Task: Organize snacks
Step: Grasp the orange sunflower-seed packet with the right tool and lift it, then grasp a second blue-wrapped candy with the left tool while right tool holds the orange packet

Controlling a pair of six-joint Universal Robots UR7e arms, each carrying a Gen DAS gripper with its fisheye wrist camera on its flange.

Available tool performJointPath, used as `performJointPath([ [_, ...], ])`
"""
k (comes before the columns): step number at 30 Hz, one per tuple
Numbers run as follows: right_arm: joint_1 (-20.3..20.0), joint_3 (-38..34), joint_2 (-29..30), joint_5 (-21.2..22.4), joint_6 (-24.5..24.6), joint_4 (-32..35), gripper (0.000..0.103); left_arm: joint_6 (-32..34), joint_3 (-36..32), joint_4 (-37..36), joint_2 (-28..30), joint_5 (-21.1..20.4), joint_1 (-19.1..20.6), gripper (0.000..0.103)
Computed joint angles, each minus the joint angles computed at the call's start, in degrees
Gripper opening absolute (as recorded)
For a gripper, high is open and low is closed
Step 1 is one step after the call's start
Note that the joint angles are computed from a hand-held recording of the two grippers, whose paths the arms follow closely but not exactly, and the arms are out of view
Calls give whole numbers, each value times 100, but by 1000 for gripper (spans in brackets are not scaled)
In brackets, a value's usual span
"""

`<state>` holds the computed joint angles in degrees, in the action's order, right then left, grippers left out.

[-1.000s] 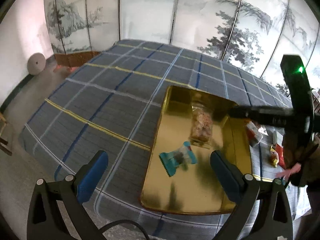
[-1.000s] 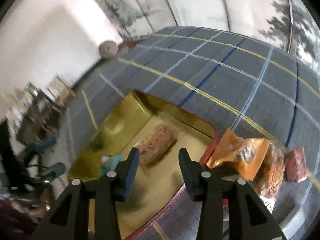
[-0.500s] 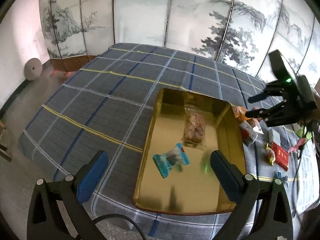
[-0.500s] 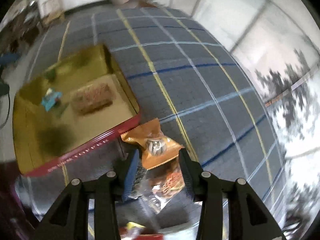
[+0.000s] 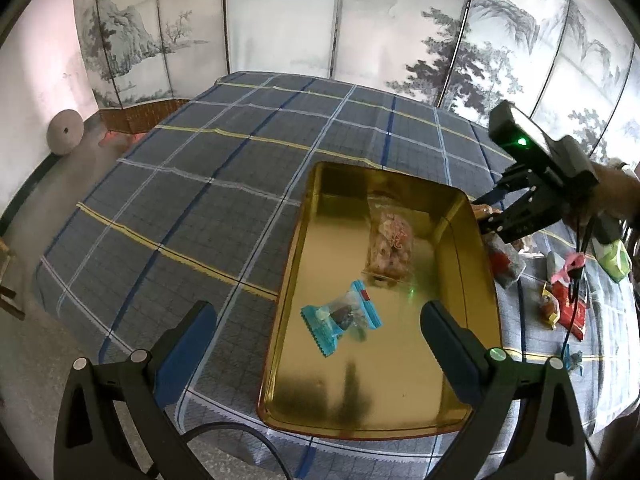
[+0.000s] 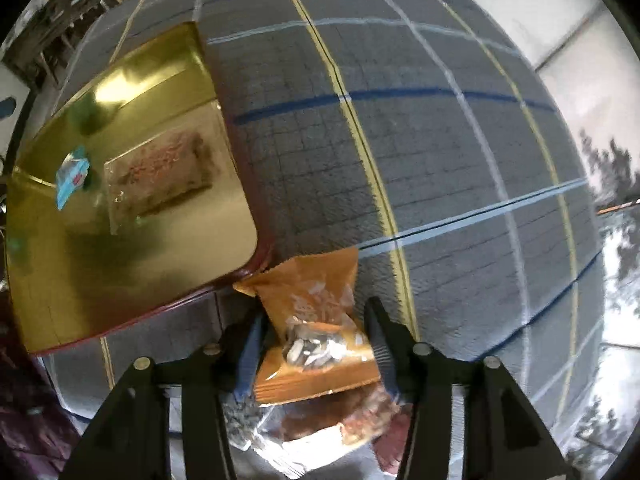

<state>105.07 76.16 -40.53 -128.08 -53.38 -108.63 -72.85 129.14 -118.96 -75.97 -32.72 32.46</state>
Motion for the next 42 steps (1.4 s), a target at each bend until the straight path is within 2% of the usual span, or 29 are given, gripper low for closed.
performJointPath([
  [2,-42,120,-61,52,84,-185,42,23,-6,-89,4,-78,12,101],
  [4,-47,413,-239,82,-25,-654,39,37,-9,-144,1,-147,-31,101],
  [5,-46,637,-448,253,-91,-1037,38,-3,-9,-109,-5,-127,-80,101],
  [7,-87,849,-807,729,45,-1321,38,-74,-30,8,16,-66,-219,101],
  [9,-151,1270,-1384,1169,232,-1895,38,0,-73,-5,78,-101,-337,101],
  [13,-558,2104,-2660,2097,1013,-2552,38,431,-187,-409,350,-279,-516,101],
  [16,-1079,2859,-3687,2419,1362,-2961,38,995,-394,-943,745,-638,-529,101],
  [18,-1453,3304,-4274,2439,1438,-3110,38,1371,-532,-1345,1024,-883,-508,101],
  [20,-1854,3750,-4764,2410,1399,-3305,38,1785,-678,-1865,1336,-1293,-441,101],
  [22,-2182,3971,-5150,2515,1394,-3228,38,2314,-864,-2481,1709,-1881,-315,101],
  [27,-2919,4315,-5514,2892,1164,-3594,38,2715,-1473,-3171,2641,-2861,-38,99],
  [32,-3297,4320,-5340,3235,993,-3918,38,2565,-2126,-3067,3269,-3429,217,91],
  [33,-3327,4321,-5307,3277,990,-3944,38,2438,-2261,-3002,3389,-3502,260,84],
  [35,-3441,4359,-5294,3420,966,-3995,38,2309,-2444,-2884,3539,-3494,309,79],
  [37,-3522,4320,-5282,3557,1033,-3845,38,2167,-2670,-2587,3691,-3403,325,78],
  [39,-3666,4336,-5398,3910,1025,-3751,38,2099,-2801,-2398,3784,-3407,324,78],
  [42,-3806,4300,-5462,4200,1074,-3571,38,2049,-2967,-2101,3921,-3176,207,78],
])
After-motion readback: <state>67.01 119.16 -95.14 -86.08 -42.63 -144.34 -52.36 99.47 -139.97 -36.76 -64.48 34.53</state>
